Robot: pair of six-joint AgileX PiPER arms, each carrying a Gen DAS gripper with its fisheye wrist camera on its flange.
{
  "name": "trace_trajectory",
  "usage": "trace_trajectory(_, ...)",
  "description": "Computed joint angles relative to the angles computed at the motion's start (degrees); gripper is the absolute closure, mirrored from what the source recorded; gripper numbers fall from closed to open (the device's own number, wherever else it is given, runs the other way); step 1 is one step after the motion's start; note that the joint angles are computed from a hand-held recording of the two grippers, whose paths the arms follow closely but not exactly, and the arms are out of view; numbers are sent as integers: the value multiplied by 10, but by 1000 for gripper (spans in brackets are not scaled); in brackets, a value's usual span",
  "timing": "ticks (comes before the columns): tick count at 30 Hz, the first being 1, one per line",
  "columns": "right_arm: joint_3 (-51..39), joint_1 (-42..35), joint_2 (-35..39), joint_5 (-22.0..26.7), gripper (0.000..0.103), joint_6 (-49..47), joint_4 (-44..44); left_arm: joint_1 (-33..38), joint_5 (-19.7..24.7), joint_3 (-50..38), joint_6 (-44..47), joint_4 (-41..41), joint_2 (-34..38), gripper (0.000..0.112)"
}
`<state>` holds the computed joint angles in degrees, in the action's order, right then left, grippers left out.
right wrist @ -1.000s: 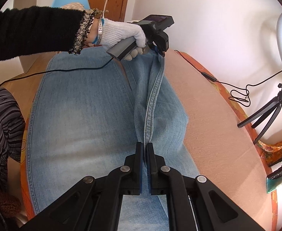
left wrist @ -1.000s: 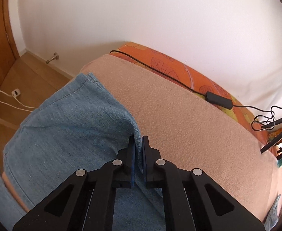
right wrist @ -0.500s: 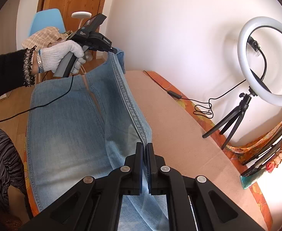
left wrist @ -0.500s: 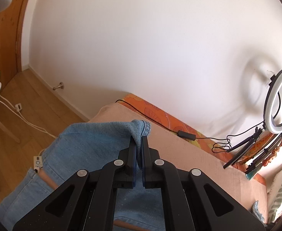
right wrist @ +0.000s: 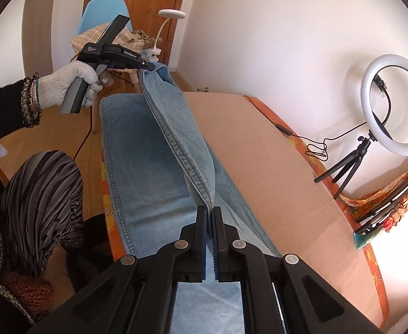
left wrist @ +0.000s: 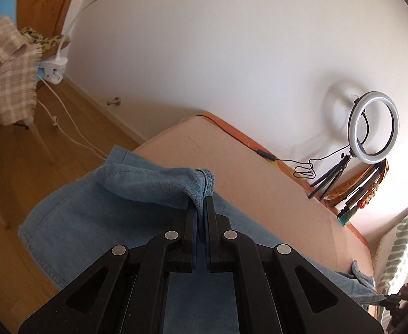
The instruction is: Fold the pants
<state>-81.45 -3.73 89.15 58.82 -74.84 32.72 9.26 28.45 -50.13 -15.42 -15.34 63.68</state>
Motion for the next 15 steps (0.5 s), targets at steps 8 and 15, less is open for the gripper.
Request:
trace_trajectory(8, 81, 32, -14, -6, 102, 13, -40, 13, 29, 129, 12, 5, -72, 107)
trace_trajectory(15, 111, 52, -6, -13, 102, 36, -70, -58, 76, 118, -166, 186, -109, 101)
